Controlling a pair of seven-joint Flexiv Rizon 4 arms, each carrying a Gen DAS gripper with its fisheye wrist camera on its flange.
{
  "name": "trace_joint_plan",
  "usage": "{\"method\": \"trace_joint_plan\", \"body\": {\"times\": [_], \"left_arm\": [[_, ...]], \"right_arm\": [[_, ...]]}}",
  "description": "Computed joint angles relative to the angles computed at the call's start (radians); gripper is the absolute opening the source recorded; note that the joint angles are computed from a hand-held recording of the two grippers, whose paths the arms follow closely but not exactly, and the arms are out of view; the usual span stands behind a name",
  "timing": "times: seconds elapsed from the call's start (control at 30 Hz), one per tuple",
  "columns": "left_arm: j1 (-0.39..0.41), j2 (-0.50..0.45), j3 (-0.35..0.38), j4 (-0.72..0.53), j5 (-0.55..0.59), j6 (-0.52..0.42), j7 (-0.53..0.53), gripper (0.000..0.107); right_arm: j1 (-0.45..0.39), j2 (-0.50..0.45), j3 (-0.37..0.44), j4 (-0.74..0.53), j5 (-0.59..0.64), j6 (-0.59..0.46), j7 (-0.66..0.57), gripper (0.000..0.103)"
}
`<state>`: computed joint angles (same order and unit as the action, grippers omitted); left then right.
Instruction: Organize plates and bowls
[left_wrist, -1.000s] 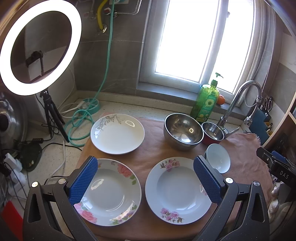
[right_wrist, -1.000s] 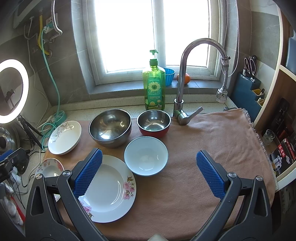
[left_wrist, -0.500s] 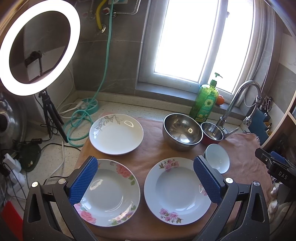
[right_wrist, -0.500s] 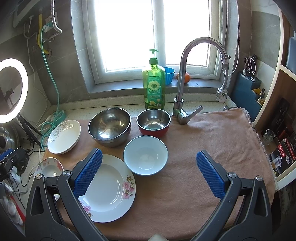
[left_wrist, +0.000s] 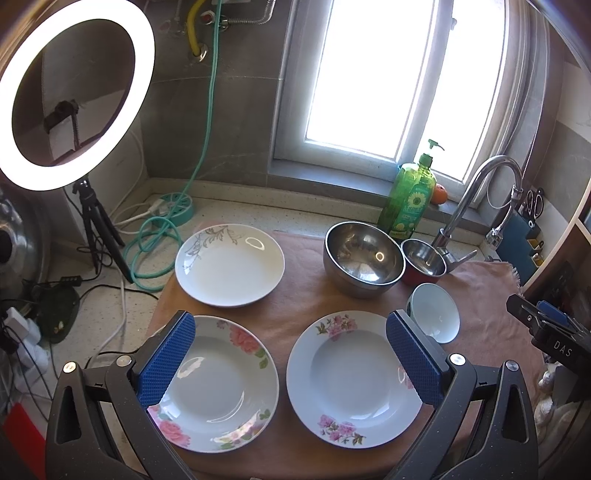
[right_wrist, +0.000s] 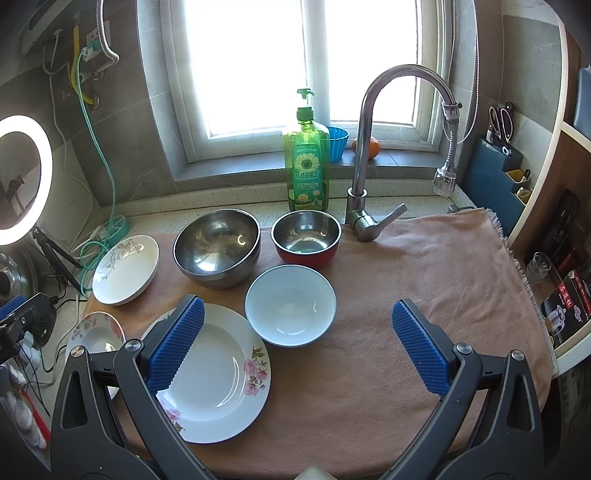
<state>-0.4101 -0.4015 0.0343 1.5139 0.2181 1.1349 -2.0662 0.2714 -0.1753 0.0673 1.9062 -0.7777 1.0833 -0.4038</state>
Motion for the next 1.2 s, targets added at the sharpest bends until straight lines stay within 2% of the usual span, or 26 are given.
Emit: {"method": "trace_joint_plan", "body": {"times": [0.1,0.13,0.3,0.53,0.97,1.2], "left_arm": [[0.003,-0.001,-0.006,-0.008,-0.009,-0.039,0.012,0.103],[0.003,0.000,-0.009,-0.023,-0.014,-0.093,0.028,0.103],[0.001,-0.010,-0.011,-0.047,0.005,-0.132,0.036,0.103],[0.001,-0.032,-0.012,-0.050,0.013,-0.099,0.035,0.103],[0.008,-0.076,-0.021,-0.078,-0.022,-0.157,0.107,0.102],[0.050,-0.114,-0.064,-0.074,-0.127,-0.185,0.210,0.102]], "right_arm": [[-0.002,-0.005,0.003,0.000,0.017,-0.002,-0.014,0.103],[-0.003,-0.007,0.004,-0.001,0.028,-0.001,-0.022,0.103],[-0.006,-0.018,0.005,0.004,0.069,0.011,-0.046,0.103],[-0.010,-0.039,0.011,0.005,0.158,0.023,-0.118,0.103],[-0.008,-0.071,0.027,0.006,0.344,0.003,-0.216,0.103],[-0.022,-0.097,0.062,-0.008,0.496,-0.017,-0.309,0.091]]}}
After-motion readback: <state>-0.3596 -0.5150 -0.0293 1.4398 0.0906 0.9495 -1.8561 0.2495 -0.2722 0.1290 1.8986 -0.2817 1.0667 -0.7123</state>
